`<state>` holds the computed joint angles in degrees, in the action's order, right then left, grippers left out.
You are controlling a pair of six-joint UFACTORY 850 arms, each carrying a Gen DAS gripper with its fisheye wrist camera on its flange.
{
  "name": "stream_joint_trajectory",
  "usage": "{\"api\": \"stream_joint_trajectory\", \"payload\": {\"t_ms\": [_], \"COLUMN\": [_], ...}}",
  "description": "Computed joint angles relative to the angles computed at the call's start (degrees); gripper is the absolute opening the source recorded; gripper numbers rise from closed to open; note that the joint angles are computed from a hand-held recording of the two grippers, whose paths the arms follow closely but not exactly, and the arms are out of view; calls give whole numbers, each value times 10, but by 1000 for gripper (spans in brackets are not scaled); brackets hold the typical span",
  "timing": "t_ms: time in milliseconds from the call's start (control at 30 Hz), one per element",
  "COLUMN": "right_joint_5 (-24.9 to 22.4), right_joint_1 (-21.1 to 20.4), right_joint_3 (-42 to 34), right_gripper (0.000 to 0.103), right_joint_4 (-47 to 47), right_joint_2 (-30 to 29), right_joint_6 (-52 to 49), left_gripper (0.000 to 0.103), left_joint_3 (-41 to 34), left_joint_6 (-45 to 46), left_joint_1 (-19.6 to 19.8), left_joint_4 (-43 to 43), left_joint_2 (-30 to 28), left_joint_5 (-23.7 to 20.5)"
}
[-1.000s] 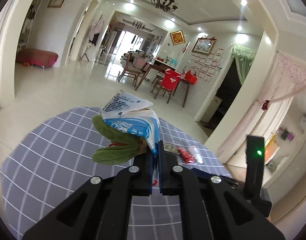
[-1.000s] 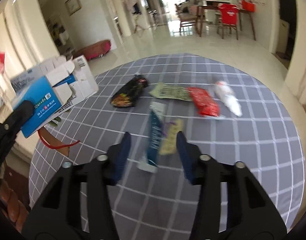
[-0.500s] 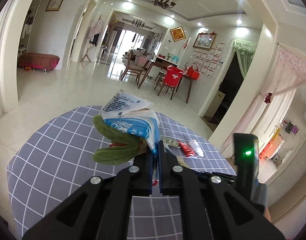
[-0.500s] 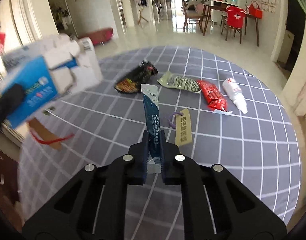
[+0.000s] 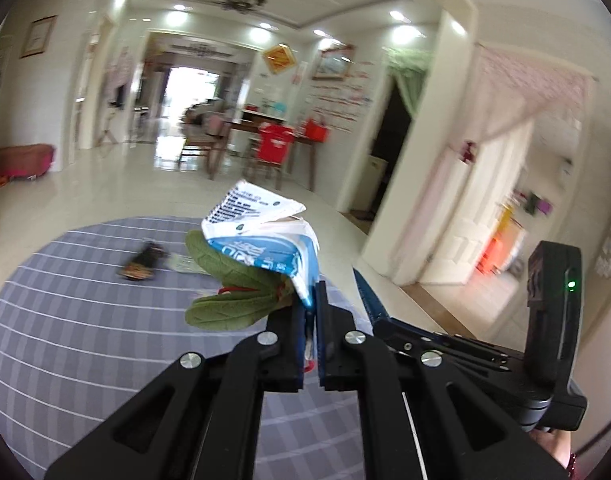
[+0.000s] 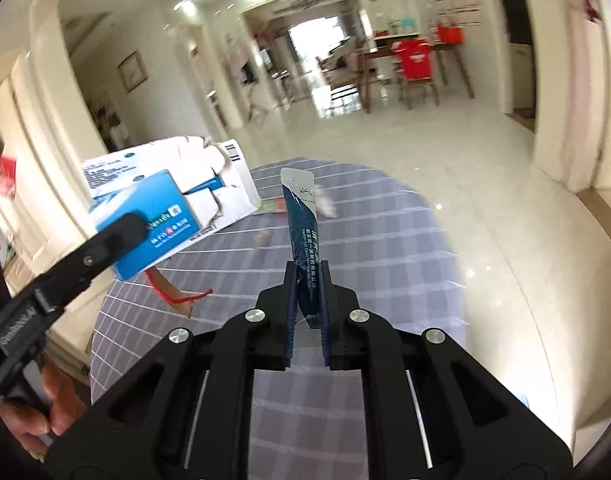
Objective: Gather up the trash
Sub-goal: 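Carry both items over the blue bucket and open both tools to drop them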
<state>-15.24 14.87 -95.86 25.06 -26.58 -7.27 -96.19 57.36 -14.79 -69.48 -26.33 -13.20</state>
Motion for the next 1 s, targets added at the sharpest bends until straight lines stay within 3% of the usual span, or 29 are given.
{"api": "stream_joint_trajectory", "payload": {"t_ms": [233, 400, 767, 800, 833, 900, 1000], "right_joint_5": [75, 98, 107, 107, 101, 95, 87], "right_joint_1": [-69, -125, -211, -214, -223, -232, -238], "right_joint_3": [205, 311, 424, 425, 428, 430, 431], "right_gripper": [10, 10, 10, 10, 10, 10, 10], "right_joint_4": [-10, 49, 400, 415, 434, 460, 464], "right_joint_2": [141, 209, 262, 258, 259, 253, 249], "right_joint_6": [38, 10, -291, -304, -323, -347, -350], "left_gripper": [4, 4, 7, 19, 44, 65, 65], "left_joint_3": [-23, -64, -232, -265, -284, -313, -330], "left_joint_6": [-93, -166, -322, -358, -392, -445, -466], "left_joint_1": [-85, -139, -204, -209, -213, -218, -217], "left_joint_4": [120, 205, 366, 402, 437, 490, 502], "left_joint_2": [-30, -77, -222, -243, -257, -279, -293], "left_joint_5": [-33, -77, -179, -194, -199, -207, -221]}}
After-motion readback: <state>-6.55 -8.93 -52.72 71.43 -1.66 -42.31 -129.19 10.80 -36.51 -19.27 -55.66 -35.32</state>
